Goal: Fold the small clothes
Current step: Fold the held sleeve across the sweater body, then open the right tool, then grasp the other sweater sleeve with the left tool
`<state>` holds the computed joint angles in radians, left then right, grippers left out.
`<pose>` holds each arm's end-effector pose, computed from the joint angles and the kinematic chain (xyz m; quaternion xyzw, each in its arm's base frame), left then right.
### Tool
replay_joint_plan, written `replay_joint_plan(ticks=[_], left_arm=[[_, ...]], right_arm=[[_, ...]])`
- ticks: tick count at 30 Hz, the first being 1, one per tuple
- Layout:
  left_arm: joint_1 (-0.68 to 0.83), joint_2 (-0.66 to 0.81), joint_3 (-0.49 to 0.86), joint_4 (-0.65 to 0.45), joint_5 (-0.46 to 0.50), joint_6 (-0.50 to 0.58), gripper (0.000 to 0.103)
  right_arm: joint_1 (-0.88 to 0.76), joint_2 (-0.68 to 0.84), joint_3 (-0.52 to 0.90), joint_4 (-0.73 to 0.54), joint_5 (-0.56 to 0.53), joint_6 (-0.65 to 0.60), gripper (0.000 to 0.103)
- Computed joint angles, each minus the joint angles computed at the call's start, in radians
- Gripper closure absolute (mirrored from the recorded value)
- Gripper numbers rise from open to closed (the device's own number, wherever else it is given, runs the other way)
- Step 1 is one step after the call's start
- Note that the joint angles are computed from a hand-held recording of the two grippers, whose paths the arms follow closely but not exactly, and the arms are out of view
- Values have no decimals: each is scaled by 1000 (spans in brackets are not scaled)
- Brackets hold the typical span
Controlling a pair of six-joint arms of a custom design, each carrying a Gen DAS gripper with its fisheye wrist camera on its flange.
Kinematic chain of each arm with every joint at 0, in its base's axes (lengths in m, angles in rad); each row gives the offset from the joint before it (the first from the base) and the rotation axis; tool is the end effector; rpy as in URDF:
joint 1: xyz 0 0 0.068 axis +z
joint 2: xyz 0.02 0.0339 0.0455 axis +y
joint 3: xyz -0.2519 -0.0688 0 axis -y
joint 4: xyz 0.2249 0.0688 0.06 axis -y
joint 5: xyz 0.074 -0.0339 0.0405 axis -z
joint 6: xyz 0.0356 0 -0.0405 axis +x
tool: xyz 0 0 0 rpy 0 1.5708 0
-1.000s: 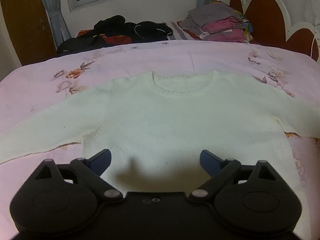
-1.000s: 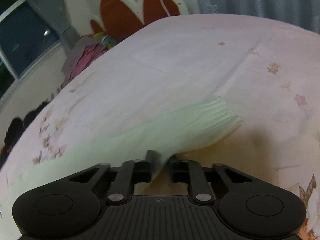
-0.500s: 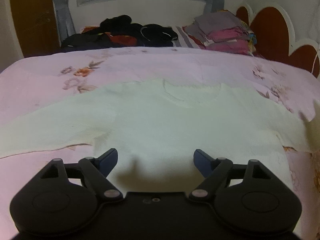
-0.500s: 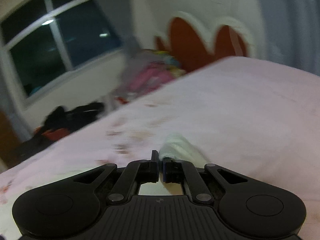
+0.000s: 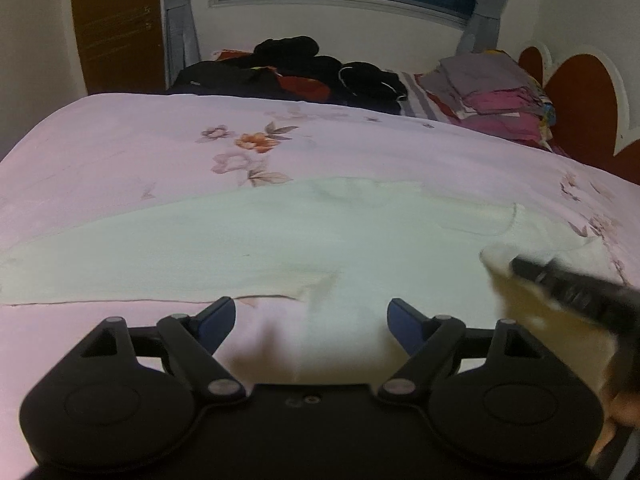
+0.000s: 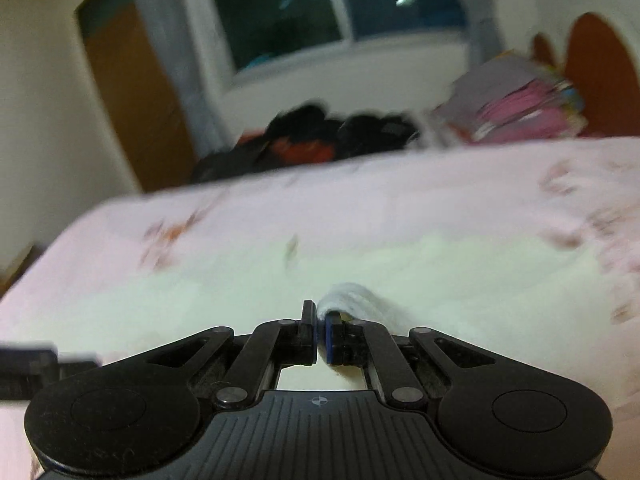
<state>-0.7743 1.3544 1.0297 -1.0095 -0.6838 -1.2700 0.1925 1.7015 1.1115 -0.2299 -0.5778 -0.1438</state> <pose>0.1744 -0.1392 0.2459 -0.2679 0.8972 0.0788 0.3421 0.3339 0.0849 0.2121 -0.2522 0.8617 0.2735 0.3449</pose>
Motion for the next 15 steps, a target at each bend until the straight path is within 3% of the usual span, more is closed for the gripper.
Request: replay_joint_plan(ticks=[5, 7, 8, 9, 11, 13, 15], left_arm=[[28, -34, -41, 49, 17, 37, 19], [36, -32, -51, 85, 23, 65, 18], [41, -27, -53, 106, 31, 82, 18], [42, -24, -57, 122, 34, 90, 18], [41, -29, -70, 146, 23, 89, 18], [48, -24, -70, 152, 31, 103, 18], [46, -14, -66, 157, 36, 109, 18]], right_arm=[[87, -31, -65, 20, 44, -39, 96], [87, -37, -57, -14, 22, -75, 60], [85, -42, -55, -28, 9, -93, 27], [86, -47, -51, -32, -3, -104, 20], [84, -38, -23, -67, 1, -115, 21], [35, -3, 25, -125, -97, -109, 21], [-2, 8, 71, -200, -122, -129, 20]])
